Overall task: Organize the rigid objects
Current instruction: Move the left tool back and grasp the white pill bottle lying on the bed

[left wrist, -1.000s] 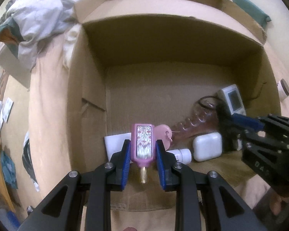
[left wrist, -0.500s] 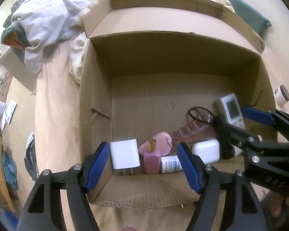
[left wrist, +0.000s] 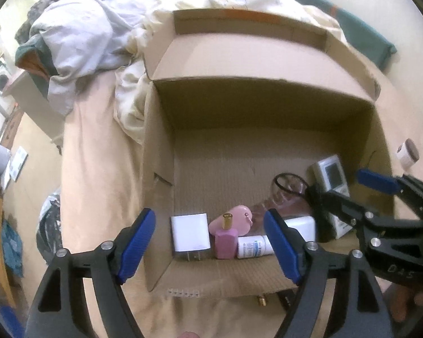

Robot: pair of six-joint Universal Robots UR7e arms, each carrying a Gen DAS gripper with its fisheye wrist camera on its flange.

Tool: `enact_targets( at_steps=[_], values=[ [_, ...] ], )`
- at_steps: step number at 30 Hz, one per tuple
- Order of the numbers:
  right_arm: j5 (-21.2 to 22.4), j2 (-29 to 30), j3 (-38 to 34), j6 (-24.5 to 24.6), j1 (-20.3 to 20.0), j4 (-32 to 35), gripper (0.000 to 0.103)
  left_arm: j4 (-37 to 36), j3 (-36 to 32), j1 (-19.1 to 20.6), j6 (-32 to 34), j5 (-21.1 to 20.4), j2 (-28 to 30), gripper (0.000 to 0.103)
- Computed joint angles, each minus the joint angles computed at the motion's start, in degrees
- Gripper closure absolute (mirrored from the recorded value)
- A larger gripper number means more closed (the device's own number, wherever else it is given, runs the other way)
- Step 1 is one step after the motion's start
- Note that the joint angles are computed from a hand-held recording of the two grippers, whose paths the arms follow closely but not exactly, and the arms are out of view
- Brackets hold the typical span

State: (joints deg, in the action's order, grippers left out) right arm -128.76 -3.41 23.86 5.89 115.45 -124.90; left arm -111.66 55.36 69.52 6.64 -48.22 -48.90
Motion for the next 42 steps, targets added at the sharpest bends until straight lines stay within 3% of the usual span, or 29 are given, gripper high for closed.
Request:
enact_targets(
  at_steps=[9, 15, 23, 27, 34, 42],
  values=[
    [-0.31, -7.61, 13.46, 2.08, 1.39, -8.45, 0.026, -1.89, 4.17, -1.22, -0.69, -0.09, -4.55, 0.026],
    [1.2, -13.9, 25.07, 6.67, 1.82, -13.68, 0.026, 2.34, 7.84, -0.68, -8.58, -3.53, -9.41, 0.026],
    [12.8, -22.0, 39.12, 18.94, -0.48, -20.05, 0.026, 6.31, 13.22, -0.43, -13.53, -3.04, -12.76, 0.026],
    [15.28, -22.54, 40.51, 22.56, -1.25, -18.51, 0.026, 7.55, 13.71, 0.49, -16.67, -5.05, -11.93, 0.026],
    [17.34, -22.35, 40.12, 23.33, -2.25, -18.18, 0.026, 11.09, 9.09, 1.86, -18.29, -7.25, -5.79, 0.026],
    [18.52, -22.89, 40.38, 22.49, -2.67, -18.85, 0.026, 12.98, 6.88, 2.63, -20.15, -5.14, -1.35, 0.026]
  ],
)
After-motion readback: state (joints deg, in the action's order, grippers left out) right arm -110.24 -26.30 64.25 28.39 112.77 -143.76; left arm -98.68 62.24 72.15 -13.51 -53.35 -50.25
